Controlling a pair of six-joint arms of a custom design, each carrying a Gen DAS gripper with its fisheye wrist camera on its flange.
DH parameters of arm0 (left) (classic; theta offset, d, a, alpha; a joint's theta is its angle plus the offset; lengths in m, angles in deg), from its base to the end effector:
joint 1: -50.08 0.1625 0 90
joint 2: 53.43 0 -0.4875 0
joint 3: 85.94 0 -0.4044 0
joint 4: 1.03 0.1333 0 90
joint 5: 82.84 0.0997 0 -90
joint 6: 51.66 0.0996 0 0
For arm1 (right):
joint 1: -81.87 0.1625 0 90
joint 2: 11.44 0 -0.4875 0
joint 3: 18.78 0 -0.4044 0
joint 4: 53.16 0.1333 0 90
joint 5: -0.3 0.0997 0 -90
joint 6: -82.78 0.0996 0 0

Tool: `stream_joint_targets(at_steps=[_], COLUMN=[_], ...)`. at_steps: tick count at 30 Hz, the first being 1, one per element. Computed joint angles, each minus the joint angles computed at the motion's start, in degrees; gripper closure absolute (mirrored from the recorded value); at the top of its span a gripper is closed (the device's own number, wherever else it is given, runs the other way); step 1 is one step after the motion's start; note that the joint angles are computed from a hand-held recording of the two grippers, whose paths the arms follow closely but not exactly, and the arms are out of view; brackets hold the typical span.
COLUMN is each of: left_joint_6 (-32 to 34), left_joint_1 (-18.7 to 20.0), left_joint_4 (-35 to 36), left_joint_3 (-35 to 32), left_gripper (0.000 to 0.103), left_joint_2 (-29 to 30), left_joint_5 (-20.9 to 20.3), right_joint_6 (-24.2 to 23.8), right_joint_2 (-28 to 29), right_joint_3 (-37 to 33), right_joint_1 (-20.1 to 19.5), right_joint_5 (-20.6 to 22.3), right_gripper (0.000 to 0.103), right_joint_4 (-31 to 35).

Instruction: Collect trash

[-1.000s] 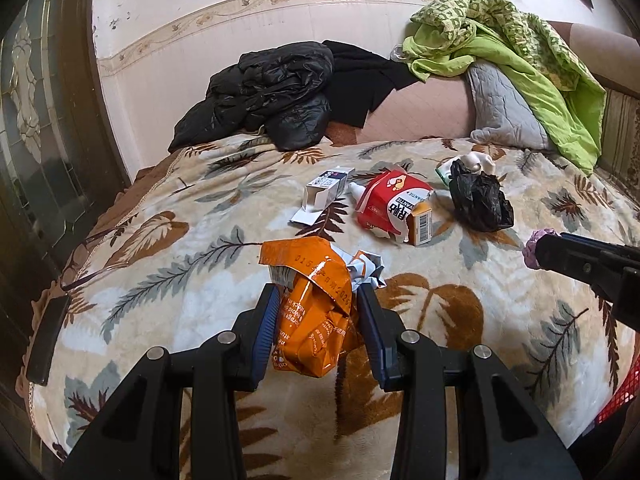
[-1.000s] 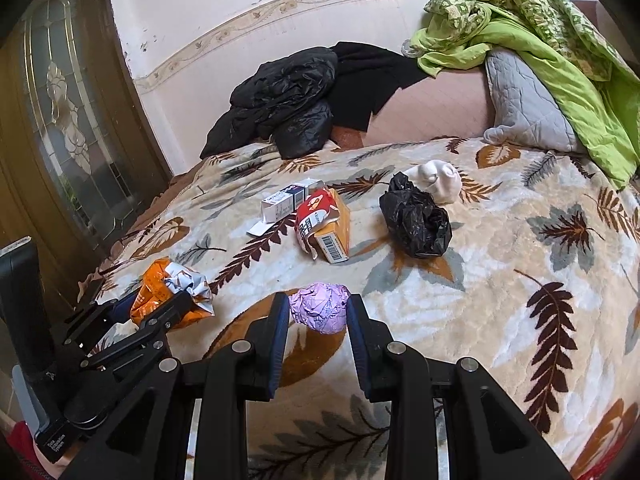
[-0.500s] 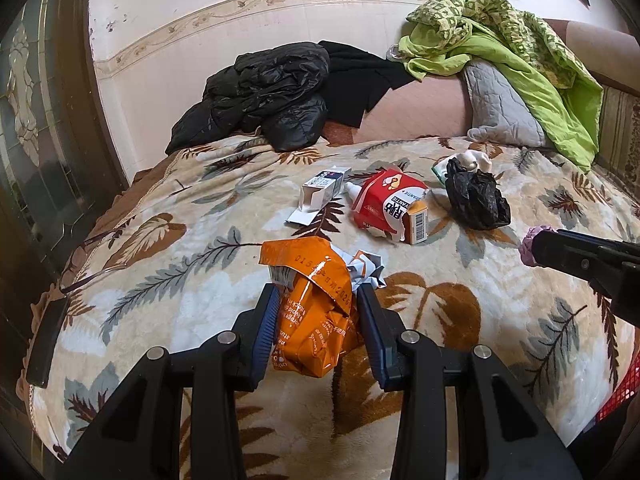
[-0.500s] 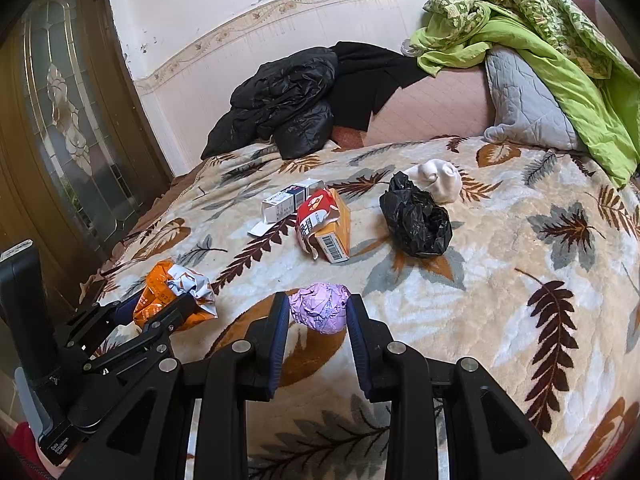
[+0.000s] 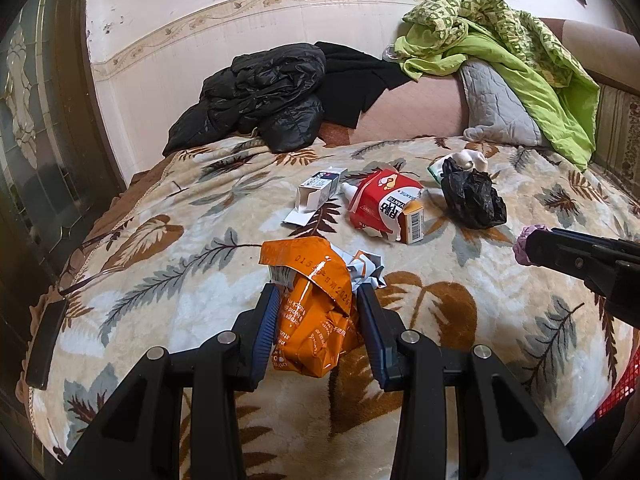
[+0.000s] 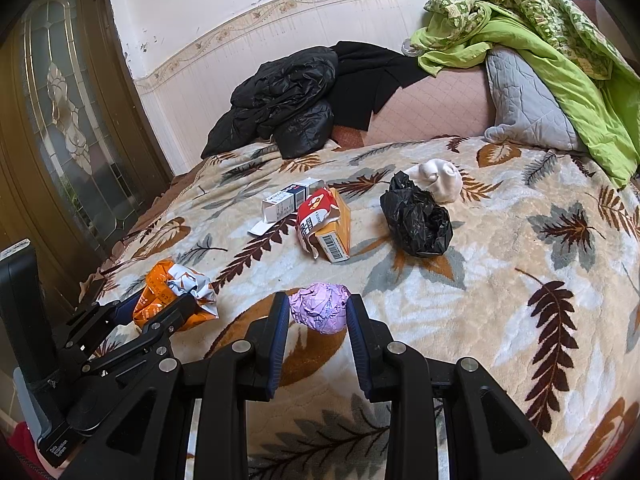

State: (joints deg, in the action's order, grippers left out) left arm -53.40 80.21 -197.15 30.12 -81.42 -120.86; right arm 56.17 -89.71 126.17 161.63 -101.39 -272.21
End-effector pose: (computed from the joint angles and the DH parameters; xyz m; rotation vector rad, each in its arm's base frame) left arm -0.3762 -0.4632 -0.0403 0.9855 2.1489 -0.9100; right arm 0.0417 -0.4057 0.3116 0.1882 -2.3194 1.2586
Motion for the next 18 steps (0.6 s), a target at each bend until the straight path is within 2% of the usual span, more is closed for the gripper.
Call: stream_joint_targets(at_steps=[10,18], left_joint_6=[0.7,1.4], left_joint_1=[0.1,0.1], left_joint_4=[-0.7,-0.6], left_joint_3=[0.2,-0.2], left_gripper=[0.064,0.064], left_joint_2=[-0.4,0.2], left_joint_5=[-1.1,-1.7], right_joint_6=[-0.5,0.1], right_joint_2=[0.6,-1.1], right_joint_3=[0.0,0.5], right_joint_1=[0.2,-1.3], right_joint_5=[-0.7,1.1], right_gripper=[0.071,0.071], right_joint_4=[-1.2,-0.4])
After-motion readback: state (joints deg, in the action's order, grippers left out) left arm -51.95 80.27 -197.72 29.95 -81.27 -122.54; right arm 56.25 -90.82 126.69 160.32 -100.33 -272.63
